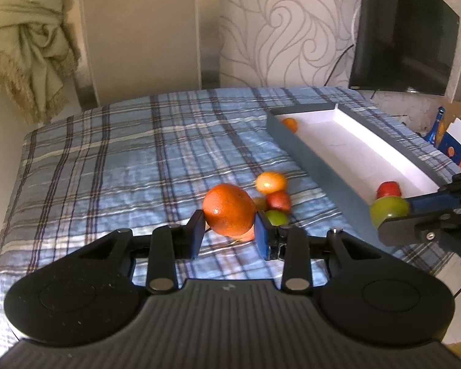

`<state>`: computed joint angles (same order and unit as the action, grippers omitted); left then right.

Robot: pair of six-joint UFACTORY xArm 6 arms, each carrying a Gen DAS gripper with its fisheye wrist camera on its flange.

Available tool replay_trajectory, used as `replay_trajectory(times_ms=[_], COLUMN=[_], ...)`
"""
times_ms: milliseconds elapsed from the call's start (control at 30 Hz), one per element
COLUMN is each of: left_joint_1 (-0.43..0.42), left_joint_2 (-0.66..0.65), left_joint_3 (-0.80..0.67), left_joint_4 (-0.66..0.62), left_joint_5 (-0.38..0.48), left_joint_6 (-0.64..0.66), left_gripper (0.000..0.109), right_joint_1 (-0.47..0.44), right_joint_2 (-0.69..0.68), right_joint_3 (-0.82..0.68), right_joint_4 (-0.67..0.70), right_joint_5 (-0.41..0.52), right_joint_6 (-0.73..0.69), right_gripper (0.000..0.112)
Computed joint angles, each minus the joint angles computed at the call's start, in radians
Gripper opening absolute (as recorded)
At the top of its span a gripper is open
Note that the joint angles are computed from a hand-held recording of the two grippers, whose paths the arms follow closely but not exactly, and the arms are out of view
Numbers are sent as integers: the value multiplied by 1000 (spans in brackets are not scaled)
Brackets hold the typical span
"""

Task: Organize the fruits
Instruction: 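Carry orange into tray and open left gripper while right carries green fruit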

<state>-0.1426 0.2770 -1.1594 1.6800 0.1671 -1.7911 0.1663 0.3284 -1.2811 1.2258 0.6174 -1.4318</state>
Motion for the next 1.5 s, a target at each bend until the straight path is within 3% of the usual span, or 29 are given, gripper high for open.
replay_trajectory(times_ms=[500,833,1033,1167,1500], left_joint_1=[-65,-96,-114,-130,-168], left_joint_2=[107,228,324,400,606], left_joint_3=[-147,-285,-382,-451,-691], left_joint_4=[-77,-239,-444,-662,-1146], left_joint_5=[-43,-99,-119,-118,-41], left_joint_6=[105,289,506,729,1200], left_gripper=[40,40,40,40,40], right_joint_1=[-61,-96,-112,-120,-130], right_joint_2=[-10,-18,-14,-12,-6], right_joint_3=[12,29,24,25,30], right_joint_4=[-2,-23,-38,-47,-61], right_joint_5=[-33,-76,-103,-124,-176], right_joint_6=[12,41,61,77,110], right_gripper=[28,28,28,28,28])
